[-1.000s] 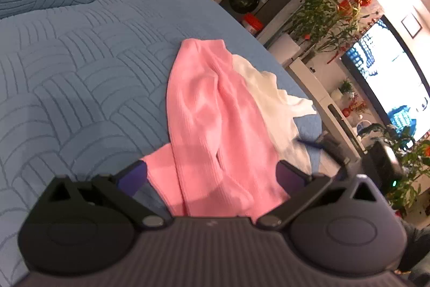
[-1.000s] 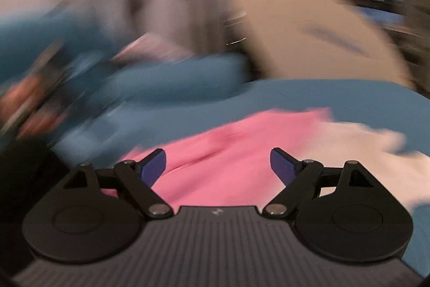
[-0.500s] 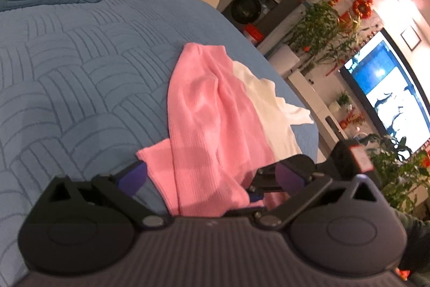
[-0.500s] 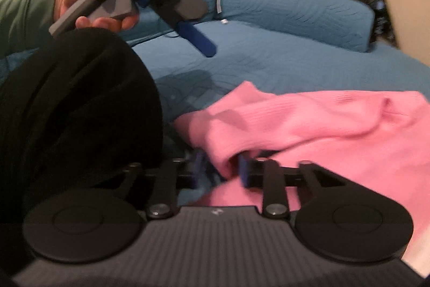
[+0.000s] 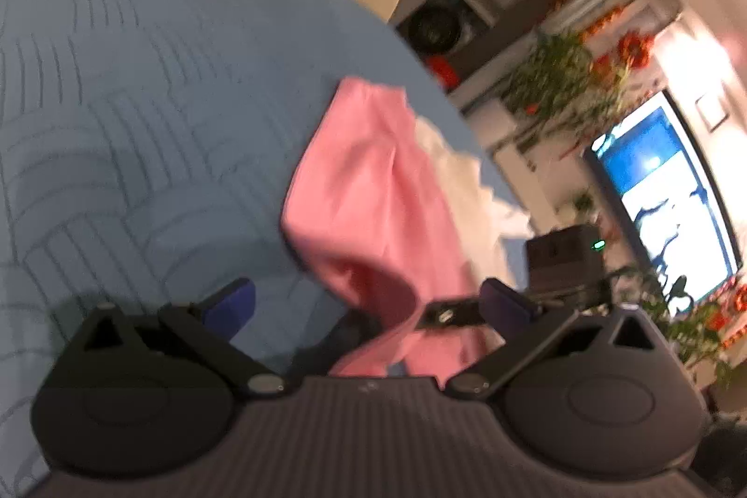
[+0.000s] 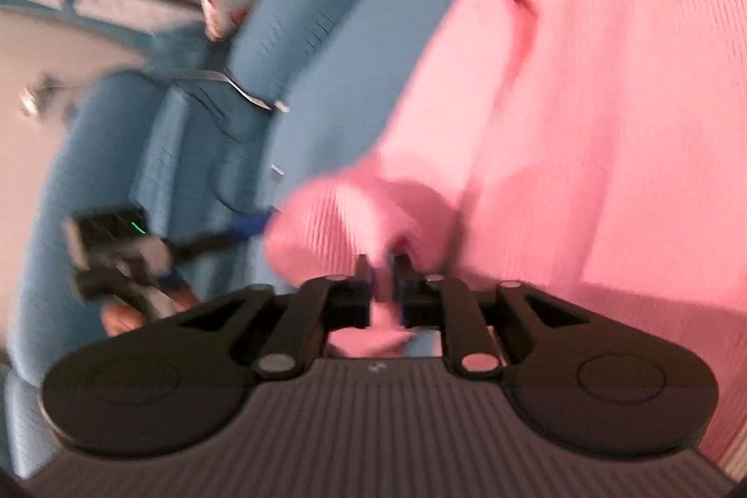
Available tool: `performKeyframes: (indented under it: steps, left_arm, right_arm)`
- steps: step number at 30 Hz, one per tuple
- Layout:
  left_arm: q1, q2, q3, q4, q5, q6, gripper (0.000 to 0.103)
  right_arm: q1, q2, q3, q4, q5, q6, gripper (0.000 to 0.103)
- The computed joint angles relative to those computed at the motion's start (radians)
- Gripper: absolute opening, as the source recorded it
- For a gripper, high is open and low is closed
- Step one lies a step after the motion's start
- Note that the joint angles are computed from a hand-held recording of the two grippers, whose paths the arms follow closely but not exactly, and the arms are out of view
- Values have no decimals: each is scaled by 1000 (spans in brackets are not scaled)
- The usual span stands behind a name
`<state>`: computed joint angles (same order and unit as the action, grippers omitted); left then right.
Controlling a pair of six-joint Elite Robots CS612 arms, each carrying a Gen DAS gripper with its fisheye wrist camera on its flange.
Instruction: Fold clothes
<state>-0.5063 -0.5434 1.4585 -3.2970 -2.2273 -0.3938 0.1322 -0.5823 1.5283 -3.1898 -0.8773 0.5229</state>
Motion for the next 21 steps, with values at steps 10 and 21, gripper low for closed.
performKeyframes:
  steps: [10,21]
  left_arm:
    - [-12,-24,48,-19,151,-21,103]
    - [-88,-65,-36,5,353,212,103]
  right_arm:
    - [-16,-54,98,-95,82,-90,56]
    - [-113,-175,253,-446,-597,-96,65]
